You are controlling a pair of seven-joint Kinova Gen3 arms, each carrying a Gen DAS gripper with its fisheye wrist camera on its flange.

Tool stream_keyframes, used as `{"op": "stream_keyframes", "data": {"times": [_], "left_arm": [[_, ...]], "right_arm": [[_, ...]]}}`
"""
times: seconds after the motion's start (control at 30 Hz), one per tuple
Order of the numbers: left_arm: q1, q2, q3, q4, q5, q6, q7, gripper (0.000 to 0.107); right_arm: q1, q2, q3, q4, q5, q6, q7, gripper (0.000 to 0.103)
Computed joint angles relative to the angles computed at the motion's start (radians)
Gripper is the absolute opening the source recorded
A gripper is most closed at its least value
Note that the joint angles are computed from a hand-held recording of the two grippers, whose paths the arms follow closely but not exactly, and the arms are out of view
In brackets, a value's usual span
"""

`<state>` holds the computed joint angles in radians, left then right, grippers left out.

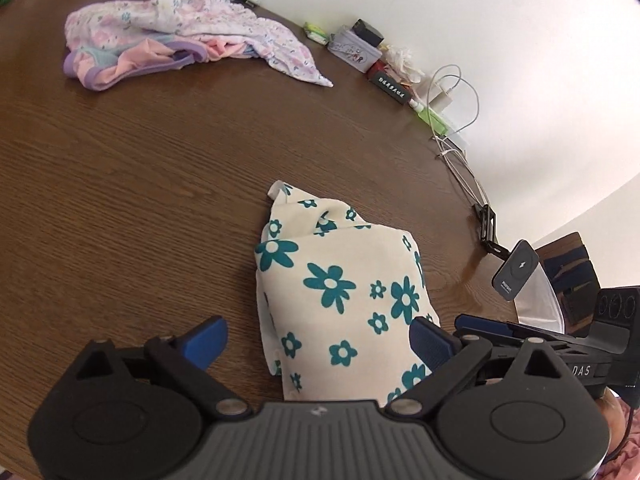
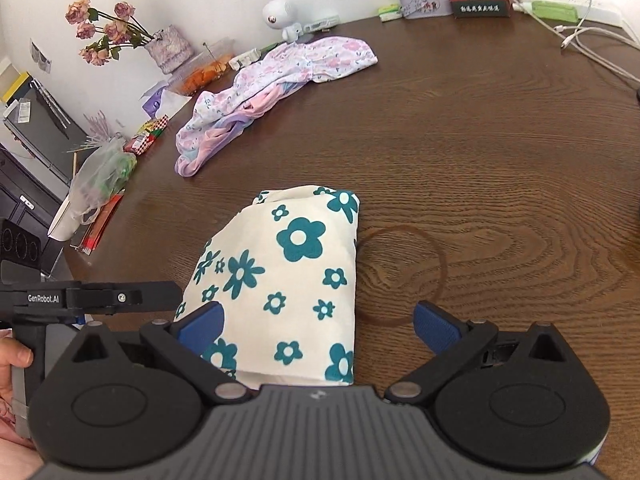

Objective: Fold clothes
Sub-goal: 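Grasp the folded dress bundle with both grippers from its sides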

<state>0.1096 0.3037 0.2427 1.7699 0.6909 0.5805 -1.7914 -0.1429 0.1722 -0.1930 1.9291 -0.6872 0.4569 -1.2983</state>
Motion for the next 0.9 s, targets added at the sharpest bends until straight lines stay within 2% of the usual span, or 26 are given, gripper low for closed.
{"op": "stream_keyframes", "data": {"times": [0.1,0.4,0.53,0.57,0.6,0.7,0.77,0.9], "left_arm": [[0.001,0.038,-0.005,-0.037,-0.002,0.032,0.04,0.097],[-0.062,0.078,0.046,-0.017,0.13,0.009,-0.073,0.09],[-0.048,0.078,0.035,-0.018,0.134,0.005,-0.073,0.079],[-0.038,0.075,0.026,-0.016,0.127,-0.003,-0.052,0.072],[-0.039,0.074,0.026,-0.012,0.133,-0.011,-0.044,0.069],[-0.053,0.077,0.041,0.0,0.162,-0.021,-0.06,0.064],[-0.054,0.073,0.046,0.009,0.174,-0.034,-0.071,0.062],[-0.074,0.072,0.071,0.032,0.234,-0.058,-0.128,0.061]], "right_arm": [[0.034,0.062,-0.008,-0.06,-0.029,0.071,0.045,0.103],[0.086,0.154,-0.037,-0.144,-0.065,0.143,0.146,0.103],[0.104,0.175,-0.052,-0.156,-0.092,0.151,0.191,0.102],[0.103,0.177,-0.052,-0.159,-0.093,0.153,0.195,0.102],[0.102,0.179,-0.053,-0.162,-0.093,0.156,0.198,0.101],[0.112,0.187,-0.063,-0.165,-0.118,0.165,0.218,0.093],[0.133,0.195,-0.076,-0.159,-0.167,0.172,0.247,0.075],[0.147,0.195,-0.082,-0.133,-0.238,0.161,0.296,0.074]]}}
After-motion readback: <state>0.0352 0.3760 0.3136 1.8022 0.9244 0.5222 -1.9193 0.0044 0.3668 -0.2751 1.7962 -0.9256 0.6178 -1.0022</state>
